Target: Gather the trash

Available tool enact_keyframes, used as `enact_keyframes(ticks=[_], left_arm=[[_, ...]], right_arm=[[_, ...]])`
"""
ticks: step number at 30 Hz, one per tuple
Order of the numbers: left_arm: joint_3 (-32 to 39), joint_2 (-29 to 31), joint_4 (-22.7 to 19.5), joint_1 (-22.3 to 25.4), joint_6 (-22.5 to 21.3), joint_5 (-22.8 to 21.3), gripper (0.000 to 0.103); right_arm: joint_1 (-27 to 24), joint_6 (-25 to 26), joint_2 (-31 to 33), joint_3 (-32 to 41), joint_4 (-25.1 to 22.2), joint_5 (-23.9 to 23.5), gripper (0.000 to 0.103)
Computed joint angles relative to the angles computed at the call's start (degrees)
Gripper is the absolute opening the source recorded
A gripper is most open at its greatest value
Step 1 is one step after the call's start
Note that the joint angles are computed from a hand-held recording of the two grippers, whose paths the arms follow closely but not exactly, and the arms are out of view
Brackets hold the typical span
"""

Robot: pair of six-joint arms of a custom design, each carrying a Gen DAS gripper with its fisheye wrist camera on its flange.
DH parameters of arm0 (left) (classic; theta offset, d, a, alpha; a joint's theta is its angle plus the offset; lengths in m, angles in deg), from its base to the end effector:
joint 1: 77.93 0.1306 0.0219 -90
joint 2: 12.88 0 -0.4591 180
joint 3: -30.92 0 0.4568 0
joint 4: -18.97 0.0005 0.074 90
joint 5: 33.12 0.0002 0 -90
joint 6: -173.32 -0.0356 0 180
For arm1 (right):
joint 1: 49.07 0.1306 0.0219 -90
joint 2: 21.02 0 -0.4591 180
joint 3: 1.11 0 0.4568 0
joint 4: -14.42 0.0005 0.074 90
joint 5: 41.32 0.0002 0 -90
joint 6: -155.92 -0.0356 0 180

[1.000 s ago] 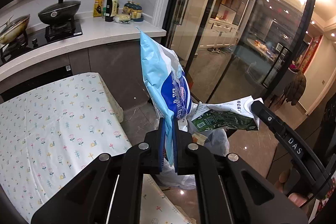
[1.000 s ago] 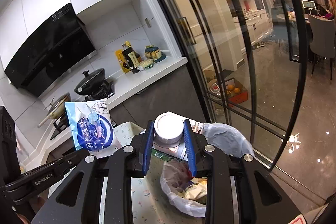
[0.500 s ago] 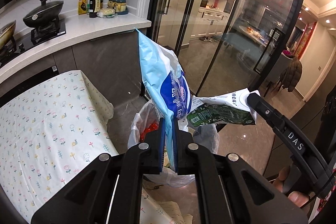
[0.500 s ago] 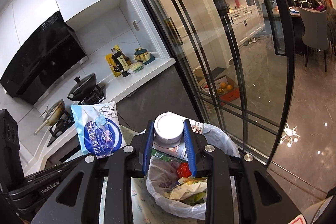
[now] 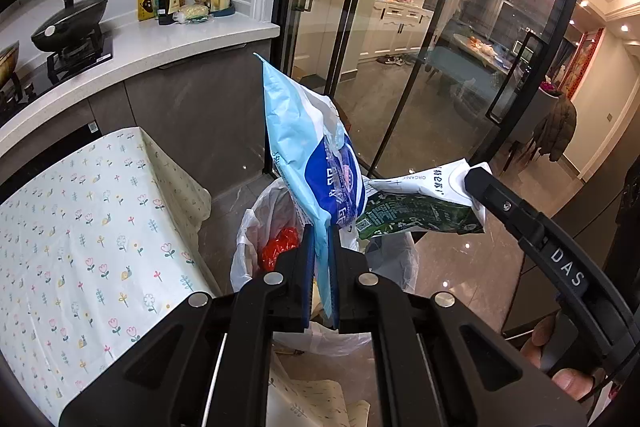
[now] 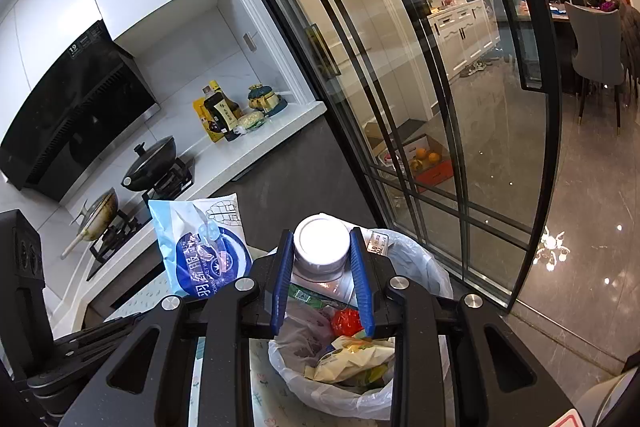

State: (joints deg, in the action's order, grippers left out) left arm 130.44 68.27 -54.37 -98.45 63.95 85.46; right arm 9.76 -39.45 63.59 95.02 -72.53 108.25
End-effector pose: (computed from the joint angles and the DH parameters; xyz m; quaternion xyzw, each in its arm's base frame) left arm 0.4107 -0.1724 0.6419 0.3851 0.8434 -0.2383 0.2893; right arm 0.2593 0.3683 0.5898 0.3980 0.7660 0.0413 0.5032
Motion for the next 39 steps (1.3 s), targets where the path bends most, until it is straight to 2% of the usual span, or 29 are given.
enact_keyframes(ticks=[5,10,13,15,19,35,39], left_arm=[[-0.4,-0.1,0.8,-0.2,1.0,-0.6,0.009],[-1.1,-0.5,2.6,-0.3,2.1,-1.7,0.038],[-1.2,-0.6,2.9,-0.1,2.3,-1.7,0.042],[-1.1,-0.5,2.8,0.0,2.4,-1.7,0.043],[-1.2,-0.7,3.2,0.5,3.1,-1.8,0.051],[-2.0,-1.9,4.3,2.5,3.6,-2.2,0.059],[-3.0,-3.0,5.0,3.4,4.2,-2.4,0.069]], right_arm=[[-0.3,-0.3,0.3,0.1,0.2,-0.5,0.03],[-0.2,0.5,0.6,0.6,0.3,-0.6,0.036],[-0.1,0.2,0.9,1.0,-0.5,-0.6,0.04],[0.0,0.3,1.0,1.2,-0.7,-0.6,0.046],[0.0,1.1,1.4,1.9,-1.3,-0.9,0.053],[0.6,4.1,3.7,5.0,-4.3,-2.4,0.071],[0.8,4.4,4.5,6.1,-6.3,-3.8,0.075]])
